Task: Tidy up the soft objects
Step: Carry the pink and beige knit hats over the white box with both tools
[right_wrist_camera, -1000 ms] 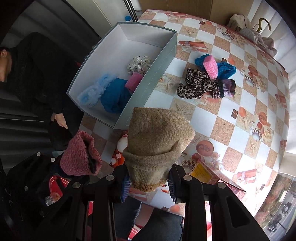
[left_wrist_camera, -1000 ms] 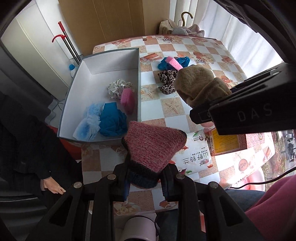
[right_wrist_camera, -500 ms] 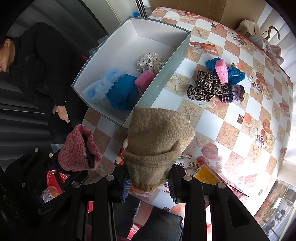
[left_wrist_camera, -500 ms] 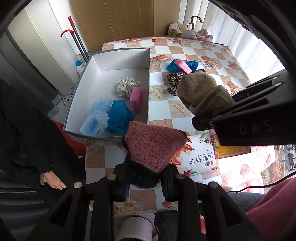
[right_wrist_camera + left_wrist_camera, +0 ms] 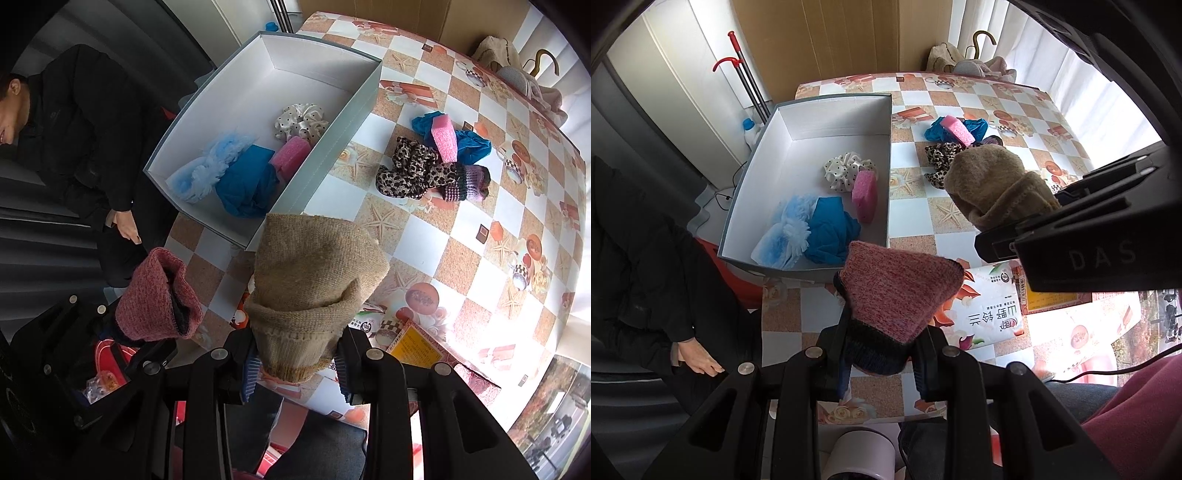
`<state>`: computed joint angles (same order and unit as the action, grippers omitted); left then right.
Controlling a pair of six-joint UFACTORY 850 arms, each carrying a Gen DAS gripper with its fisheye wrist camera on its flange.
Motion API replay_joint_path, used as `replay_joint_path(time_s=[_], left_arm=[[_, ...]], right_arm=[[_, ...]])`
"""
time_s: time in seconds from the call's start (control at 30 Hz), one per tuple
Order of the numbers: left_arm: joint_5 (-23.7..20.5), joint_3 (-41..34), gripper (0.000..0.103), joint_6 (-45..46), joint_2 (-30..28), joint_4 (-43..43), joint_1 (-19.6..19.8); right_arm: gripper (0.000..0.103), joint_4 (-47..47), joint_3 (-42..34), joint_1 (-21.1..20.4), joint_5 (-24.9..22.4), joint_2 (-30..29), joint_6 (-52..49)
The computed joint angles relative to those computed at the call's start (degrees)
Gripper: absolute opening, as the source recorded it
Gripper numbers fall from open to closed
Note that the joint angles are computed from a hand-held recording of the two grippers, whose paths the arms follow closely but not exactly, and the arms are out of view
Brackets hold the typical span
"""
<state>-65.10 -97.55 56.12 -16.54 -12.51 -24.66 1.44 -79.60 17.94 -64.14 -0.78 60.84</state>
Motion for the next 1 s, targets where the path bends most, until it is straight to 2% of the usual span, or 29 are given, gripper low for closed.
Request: replay_joint_path(time_s=[1.0], left_arm=[[-1.4,-1.4,0.029,0.3,-1.2,0.7,-1.0]], right_arm=[[0.035,-0.8,2.7,-1.5,1.5,2.1,3.7]])
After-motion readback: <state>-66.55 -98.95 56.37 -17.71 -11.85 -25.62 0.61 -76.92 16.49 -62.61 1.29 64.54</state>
